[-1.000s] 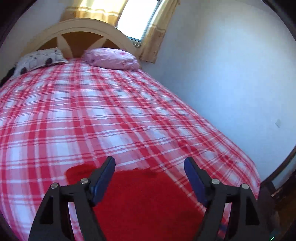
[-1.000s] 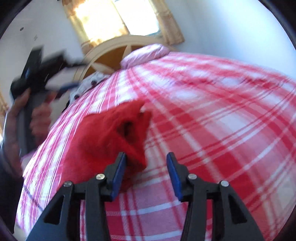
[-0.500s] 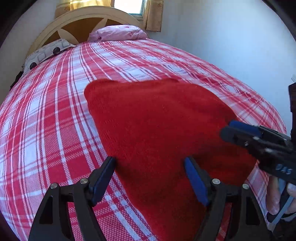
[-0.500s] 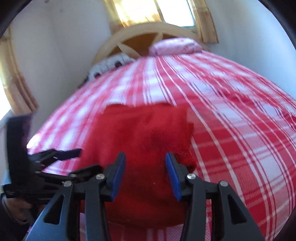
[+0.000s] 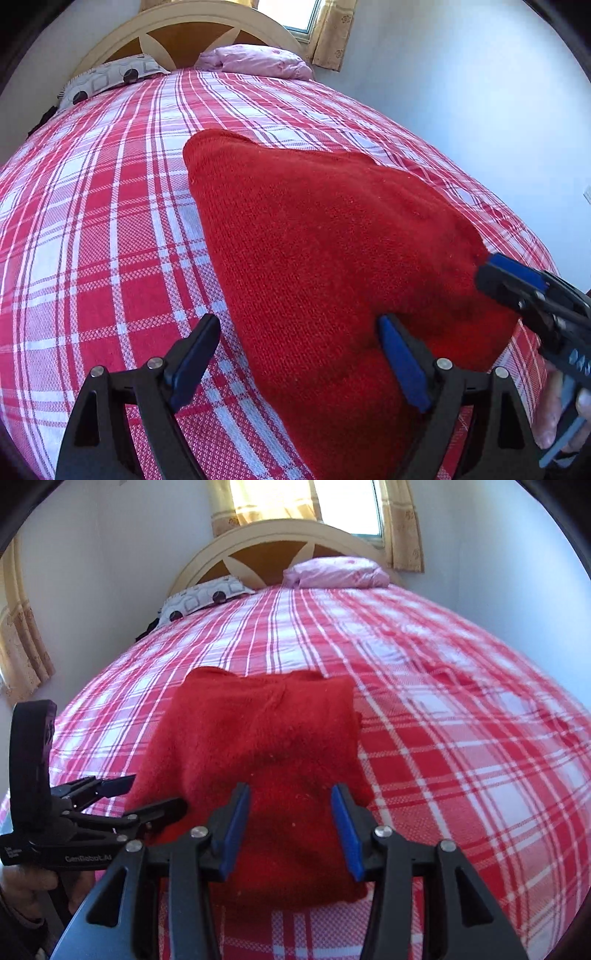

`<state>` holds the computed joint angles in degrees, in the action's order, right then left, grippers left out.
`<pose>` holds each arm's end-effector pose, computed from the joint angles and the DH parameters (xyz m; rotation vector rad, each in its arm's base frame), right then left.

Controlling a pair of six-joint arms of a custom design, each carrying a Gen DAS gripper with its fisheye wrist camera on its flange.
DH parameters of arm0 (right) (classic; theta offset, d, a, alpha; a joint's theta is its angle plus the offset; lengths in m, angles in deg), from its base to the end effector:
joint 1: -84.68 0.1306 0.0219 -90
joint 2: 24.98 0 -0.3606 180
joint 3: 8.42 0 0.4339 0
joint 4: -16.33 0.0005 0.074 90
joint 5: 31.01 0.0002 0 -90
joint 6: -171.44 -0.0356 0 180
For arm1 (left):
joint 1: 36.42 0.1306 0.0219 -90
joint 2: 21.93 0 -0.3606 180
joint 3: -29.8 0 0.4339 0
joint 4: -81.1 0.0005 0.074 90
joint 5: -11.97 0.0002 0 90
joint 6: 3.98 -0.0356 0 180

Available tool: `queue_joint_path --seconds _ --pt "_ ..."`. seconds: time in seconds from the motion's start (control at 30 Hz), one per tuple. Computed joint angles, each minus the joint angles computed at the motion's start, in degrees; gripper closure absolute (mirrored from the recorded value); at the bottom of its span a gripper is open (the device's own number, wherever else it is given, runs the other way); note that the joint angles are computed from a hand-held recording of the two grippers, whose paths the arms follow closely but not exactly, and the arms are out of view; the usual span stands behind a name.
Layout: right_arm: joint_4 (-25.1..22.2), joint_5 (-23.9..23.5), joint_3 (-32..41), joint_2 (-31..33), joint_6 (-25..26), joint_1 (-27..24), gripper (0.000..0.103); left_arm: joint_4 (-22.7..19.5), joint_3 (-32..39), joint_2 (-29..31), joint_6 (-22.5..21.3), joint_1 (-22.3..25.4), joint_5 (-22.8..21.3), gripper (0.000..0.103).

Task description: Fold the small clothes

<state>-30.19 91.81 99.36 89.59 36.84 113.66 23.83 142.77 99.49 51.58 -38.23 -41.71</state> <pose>0.5910 0.3047 0.3238 0.5353 2.2490 -0.0857 0.6801 -0.0431 0.2809 0.9431 2.3155 -0.6344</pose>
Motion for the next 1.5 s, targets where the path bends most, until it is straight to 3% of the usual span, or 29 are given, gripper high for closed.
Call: queue_joint_path --seconds 0.2,0.33,0.67,0.73,0.87,0.93,1.1,1.17,1.23,1.33,1.5 --pt "-7.8 0.8 3.2 4.1 -0.4 1.4 0.047 1.1 -1.4 -0.8 -0.3 0.5 -0.1 0.015" --pt "-4.4 -0.6 -0.3 2.2 -2.3 1.1 0.047 1.2 -1.7 -1.0 -0.1 0.6 -0.2 0.015" --pt "-6.2 -4.8 -0.3 1.1 -1.0 0.3 0.046 2.4 -2.9 -1.8 0.4 0.9 0.2 0.015" --pt "-6.1 -2.6 -1.3 -0.4 -0.9 0.8 0.046 3.5 -3.7 -2.2 0.6 0.9 0.1 0.015" --pt "-6.0 6.4 -2.1 -3.5 -1.7 1.8 0.045 3.0 -3.2 -1.6 1.2 0.9 0.3 0.011" --pt "-4.6 8.0 -0.5 -3.4 0.2 1.7 0.043 2.4 -2.8 -1.2 1.7 1.0 0.6 0.01" --pt "-3.0 -0.2 5.8 1.4 5.9 -1.2 0.043 1.4 -1.3 -1.3 2.0 1.7 1.6 0.01" --pt "-1.0 -2.0 4.9 1.2 4.6 -2.8 0.021 4.2 -0.8 -1.6 5.0 2.7 3.7 0.01" --pt "3.0 -4.6 1.7 -0.6 3.0 -4.3 0.016 4.9 1.4 -0.4 8.4 3.5 6.3 0.01" --pt "5.2 -7.5 -0.3 -1.4 1.2 -6.2 0.016 -0.5 9.8 5.2 11.9 3.1 6.7 0.01" --pt "7.8 -20.7 -1.0 0.9 -1.8 -10.2 0.017 -13.9 22.5 14.9 11.3 0.9 6.0 0.01"
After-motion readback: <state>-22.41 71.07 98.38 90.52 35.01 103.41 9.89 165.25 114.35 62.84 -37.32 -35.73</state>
